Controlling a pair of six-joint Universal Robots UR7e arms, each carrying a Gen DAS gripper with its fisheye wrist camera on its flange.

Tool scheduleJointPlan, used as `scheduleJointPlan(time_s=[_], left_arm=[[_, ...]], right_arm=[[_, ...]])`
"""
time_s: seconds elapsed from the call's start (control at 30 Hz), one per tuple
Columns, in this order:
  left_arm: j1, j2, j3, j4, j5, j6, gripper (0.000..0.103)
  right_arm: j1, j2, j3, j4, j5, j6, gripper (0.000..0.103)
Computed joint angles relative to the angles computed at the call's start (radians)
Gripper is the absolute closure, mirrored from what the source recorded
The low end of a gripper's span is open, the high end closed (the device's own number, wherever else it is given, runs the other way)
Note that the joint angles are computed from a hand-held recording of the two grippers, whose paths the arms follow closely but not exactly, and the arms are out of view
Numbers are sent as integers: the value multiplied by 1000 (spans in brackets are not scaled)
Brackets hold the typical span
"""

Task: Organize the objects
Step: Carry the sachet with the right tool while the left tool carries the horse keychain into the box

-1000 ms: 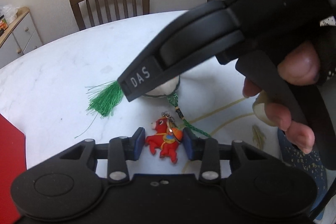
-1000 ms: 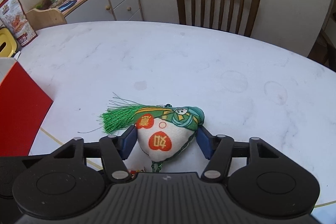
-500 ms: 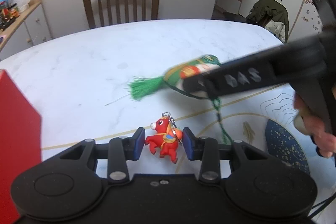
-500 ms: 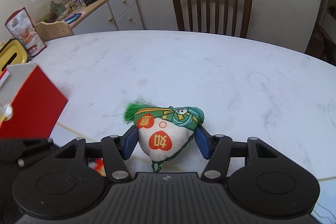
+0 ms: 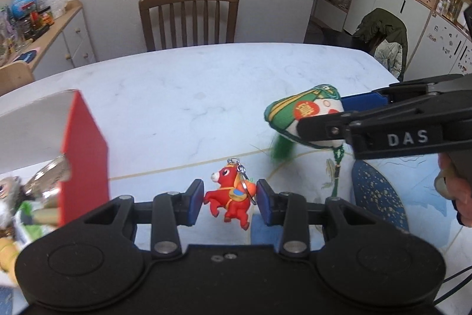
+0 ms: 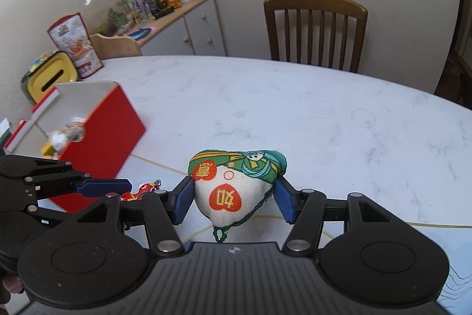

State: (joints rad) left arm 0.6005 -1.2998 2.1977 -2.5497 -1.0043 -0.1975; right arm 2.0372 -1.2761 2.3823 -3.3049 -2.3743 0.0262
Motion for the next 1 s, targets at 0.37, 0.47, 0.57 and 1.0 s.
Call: scheduleJointPlan(time_s=[0.37,0.47,0.57,1.0], left_arm=[[-21,-179,-12,159,15,-21,66],[-8,-218,-25,195,21,-3,66],[16,-256,-45,236,14,9,66],[171,-362,-126,338,20,165,66]], right_arm=[[178,-6,-82,180,-60,80,45],[213,22,-118,199,-72,89,45],[242,62,-158,209,-82,101,45],[310,305,-387,277,-111,164,45]])
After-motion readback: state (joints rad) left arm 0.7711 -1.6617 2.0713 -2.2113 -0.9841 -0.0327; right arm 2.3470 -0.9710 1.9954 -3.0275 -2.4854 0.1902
